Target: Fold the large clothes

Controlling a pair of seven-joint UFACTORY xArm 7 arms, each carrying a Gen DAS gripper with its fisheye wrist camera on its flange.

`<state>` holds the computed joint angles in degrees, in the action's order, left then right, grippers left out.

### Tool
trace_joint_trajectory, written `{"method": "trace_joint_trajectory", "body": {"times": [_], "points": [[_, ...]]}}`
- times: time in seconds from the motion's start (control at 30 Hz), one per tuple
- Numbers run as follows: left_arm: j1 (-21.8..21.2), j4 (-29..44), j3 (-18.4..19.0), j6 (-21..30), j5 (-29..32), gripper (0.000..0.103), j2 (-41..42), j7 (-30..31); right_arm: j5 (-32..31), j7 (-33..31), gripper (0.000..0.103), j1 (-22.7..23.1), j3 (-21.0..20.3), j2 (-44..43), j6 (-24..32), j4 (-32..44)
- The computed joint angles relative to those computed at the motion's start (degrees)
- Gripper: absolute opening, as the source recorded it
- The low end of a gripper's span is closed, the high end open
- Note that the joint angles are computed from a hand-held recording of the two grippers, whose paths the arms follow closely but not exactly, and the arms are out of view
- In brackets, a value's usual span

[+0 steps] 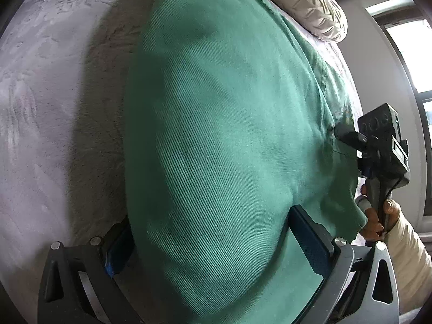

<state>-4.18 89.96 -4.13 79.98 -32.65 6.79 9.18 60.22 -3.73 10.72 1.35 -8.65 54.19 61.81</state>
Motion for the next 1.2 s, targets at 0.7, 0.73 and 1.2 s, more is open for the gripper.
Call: {"method": "trace_joint_trajectory", "body": {"times": [0.7,0.73,1.2], "points": [[6.5,6.1,6.2,13.3,-8.7,0.048,-6.5,10.6,7.8,8.4,0.022,10.2,4.1,-11.9,-16.6,-3.4],[7.6,7.0,7.0,15.9,-8.5,0.048,-6.6,12.0,7.6,10.3,0.022,11.3,5.2,-12.2,-18.5,-3.5],[17.0,-6.0,12.7,24.6,5.9,0.071,-10.7,25.4,5.4,28.6,0.023,25.3,14.6,-1.3,-39.1,-4.8]]}}
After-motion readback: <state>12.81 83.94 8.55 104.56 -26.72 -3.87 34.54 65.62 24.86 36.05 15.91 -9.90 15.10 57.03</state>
